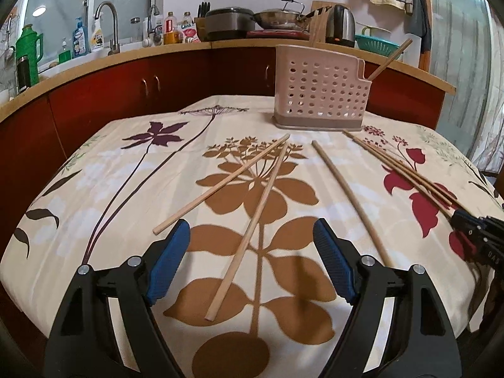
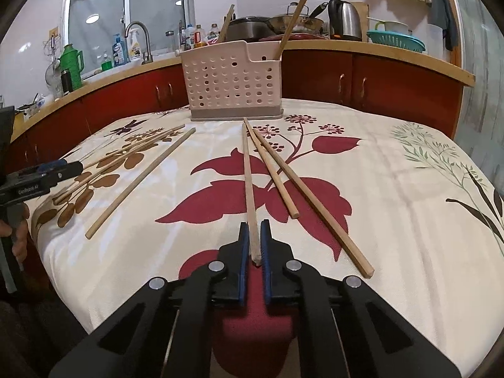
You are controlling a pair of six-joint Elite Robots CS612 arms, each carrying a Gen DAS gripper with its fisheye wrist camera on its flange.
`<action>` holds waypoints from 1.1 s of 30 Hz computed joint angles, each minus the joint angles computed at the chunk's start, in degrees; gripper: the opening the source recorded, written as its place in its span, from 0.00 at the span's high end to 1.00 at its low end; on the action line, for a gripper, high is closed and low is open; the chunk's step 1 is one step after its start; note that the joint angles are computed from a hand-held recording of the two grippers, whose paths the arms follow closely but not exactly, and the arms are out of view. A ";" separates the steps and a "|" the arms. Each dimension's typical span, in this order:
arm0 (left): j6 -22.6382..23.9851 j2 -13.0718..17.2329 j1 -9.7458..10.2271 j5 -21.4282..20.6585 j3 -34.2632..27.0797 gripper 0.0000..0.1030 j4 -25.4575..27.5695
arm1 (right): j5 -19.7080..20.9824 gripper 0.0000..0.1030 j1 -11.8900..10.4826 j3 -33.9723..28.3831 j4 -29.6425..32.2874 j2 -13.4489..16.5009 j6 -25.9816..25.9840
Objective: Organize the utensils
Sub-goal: 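Pull both open grippers back from the holder toward the table, then close the left gripper on a chopstick while the right gripper grasps another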
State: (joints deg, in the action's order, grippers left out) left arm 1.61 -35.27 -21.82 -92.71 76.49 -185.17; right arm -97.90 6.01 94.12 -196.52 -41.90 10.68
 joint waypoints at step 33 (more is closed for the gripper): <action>5.08 -0.46 1.19 -5.41 1.68 0.93 3.05 | -0.02 0.93 0.27 0.26 -1.25 0.01 0.92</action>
State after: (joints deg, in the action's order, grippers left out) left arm 6.70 -35.73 -20.63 -98.11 78.18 -182.13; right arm -97.92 6.28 94.38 -197.76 -41.89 11.59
